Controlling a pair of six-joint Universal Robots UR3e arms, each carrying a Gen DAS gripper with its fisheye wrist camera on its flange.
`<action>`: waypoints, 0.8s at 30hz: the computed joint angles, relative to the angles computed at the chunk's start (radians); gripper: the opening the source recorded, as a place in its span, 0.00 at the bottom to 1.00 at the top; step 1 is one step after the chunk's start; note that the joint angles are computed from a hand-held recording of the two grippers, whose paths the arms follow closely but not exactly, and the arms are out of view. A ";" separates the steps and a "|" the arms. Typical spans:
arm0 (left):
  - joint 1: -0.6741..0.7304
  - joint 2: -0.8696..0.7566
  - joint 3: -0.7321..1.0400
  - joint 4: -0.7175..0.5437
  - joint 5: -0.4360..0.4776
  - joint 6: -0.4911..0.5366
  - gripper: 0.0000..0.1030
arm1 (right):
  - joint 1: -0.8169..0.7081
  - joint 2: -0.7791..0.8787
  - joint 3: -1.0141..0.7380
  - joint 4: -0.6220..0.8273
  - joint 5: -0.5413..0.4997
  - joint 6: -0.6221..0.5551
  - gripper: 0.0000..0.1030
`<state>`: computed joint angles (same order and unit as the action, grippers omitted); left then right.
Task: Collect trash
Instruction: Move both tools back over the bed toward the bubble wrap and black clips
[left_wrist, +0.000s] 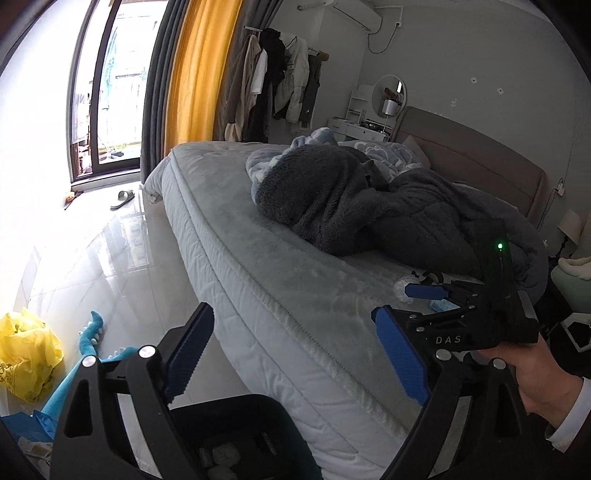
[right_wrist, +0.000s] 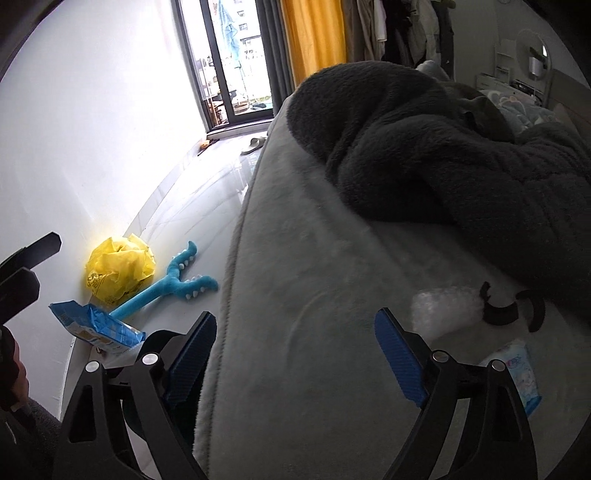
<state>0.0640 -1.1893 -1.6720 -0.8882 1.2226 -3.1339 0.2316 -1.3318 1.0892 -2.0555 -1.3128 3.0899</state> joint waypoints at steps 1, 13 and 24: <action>-0.026 -0.031 0.009 0.021 0.010 -0.012 0.89 | -0.007 -0.005 0.007 -0.008 -0.002 0.003 0.86; -0.214 -0.344 0.179 0.155 0.059 -0.068 0.89 | -0.208 0.022 -0.054 0.024 0.066 -0.027 0.87; -0.305 -0.603 0.379 0.195 0.052 -0.053 0.89 | -0.337 0.037 -0.043 0.051 0.117 -0.066 0.87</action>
